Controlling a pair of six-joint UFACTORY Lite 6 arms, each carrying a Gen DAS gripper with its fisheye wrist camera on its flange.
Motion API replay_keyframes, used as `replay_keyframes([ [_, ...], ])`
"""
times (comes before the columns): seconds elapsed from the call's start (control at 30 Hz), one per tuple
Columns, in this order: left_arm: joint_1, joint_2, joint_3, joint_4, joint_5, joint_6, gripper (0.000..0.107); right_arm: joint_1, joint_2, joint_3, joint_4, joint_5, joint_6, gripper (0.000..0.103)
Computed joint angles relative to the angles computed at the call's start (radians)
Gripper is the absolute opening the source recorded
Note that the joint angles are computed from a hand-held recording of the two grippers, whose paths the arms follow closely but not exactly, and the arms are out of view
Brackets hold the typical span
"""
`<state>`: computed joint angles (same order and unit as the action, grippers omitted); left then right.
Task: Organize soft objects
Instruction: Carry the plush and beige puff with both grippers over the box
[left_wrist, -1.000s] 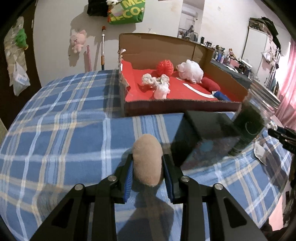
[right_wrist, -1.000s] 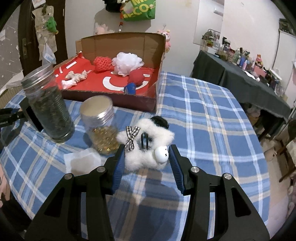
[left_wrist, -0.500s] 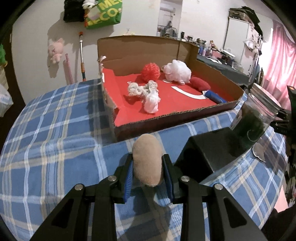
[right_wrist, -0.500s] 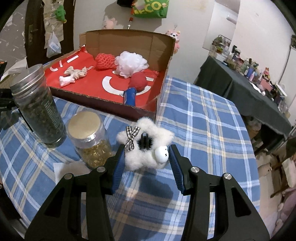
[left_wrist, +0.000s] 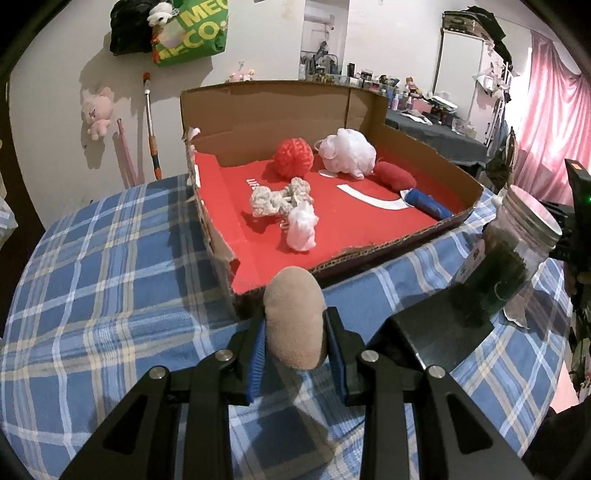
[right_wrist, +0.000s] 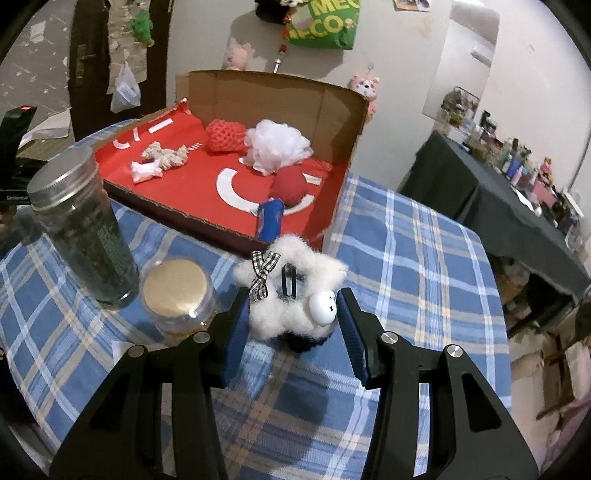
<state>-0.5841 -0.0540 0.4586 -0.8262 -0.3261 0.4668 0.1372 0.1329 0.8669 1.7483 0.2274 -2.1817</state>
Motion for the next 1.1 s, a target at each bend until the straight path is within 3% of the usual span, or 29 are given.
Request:
replay_keyframes([
  [0.4,-0.004,0.033,0.07,-0.061,0.026,0.12,0.032,0.009,0.051,0.06,-0.034,0.015,-0.038,0.045],
  [0.73,0.011,0.071,0.134,-0.092,0.053,0.222,0.032,0.013,0.095,0.124,-0.169,0.039,0.068,0.045],
  [1.1,0.046,0.148,0.253,-0.02,0.118,0.212,0.032,0.028,0.226,0.331,-0.513,0.122,0.412,0.045],
])
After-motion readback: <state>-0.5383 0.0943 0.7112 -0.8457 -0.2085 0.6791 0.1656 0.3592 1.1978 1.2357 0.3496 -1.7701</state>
